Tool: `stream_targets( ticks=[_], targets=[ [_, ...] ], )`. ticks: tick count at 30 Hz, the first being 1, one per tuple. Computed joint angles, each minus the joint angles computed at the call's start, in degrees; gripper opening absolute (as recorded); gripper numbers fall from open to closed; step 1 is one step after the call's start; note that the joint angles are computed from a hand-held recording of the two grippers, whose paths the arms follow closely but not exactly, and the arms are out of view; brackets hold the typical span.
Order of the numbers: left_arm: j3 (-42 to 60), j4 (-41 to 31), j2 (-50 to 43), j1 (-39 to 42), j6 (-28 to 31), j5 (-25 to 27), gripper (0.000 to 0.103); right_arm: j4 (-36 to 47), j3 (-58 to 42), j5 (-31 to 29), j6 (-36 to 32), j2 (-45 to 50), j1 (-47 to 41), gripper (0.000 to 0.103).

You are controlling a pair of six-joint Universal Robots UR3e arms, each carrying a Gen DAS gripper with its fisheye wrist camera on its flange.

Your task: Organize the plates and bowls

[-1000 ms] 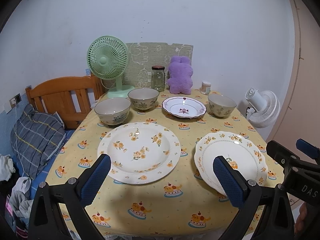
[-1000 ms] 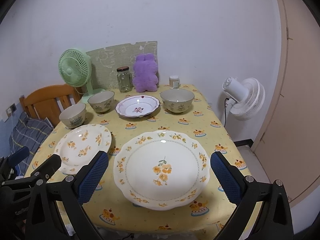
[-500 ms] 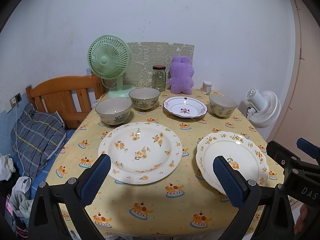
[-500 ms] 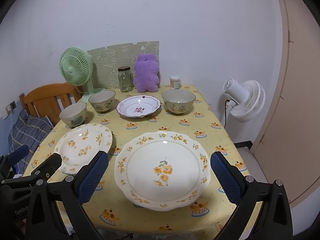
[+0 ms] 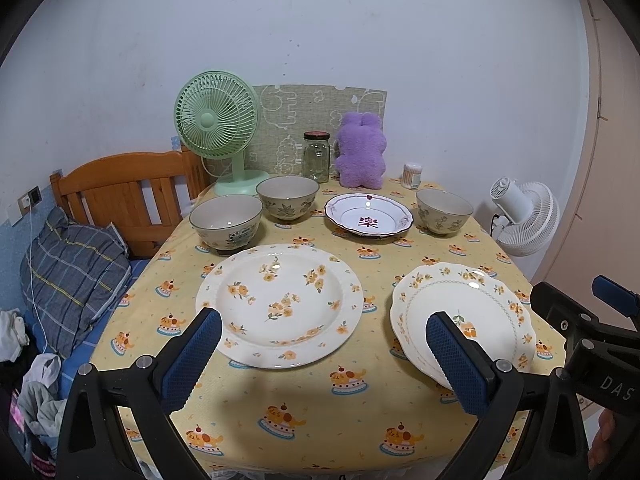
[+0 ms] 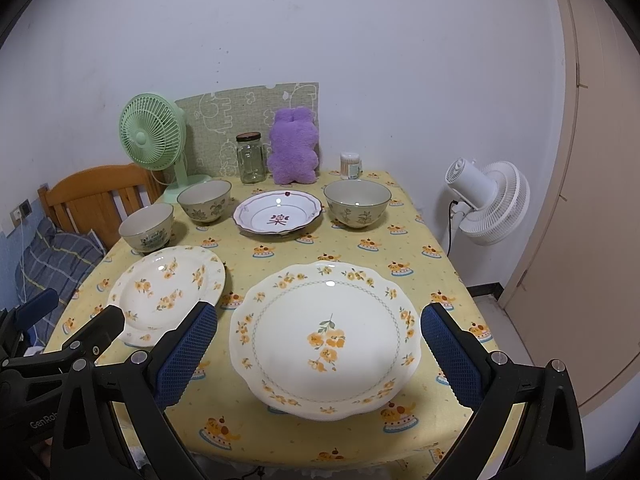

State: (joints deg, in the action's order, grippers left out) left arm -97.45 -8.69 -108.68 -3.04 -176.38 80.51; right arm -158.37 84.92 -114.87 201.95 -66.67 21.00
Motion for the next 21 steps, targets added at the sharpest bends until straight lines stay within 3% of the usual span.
stream_targets(
  ticks=[21],
  targets=[
    [-0.2,0.2,-0.1,0.2,0.2,-0.3,0.102,2.2,-2.1,-0.8,0.8,1.2,1.1,0.103]
  ],
)
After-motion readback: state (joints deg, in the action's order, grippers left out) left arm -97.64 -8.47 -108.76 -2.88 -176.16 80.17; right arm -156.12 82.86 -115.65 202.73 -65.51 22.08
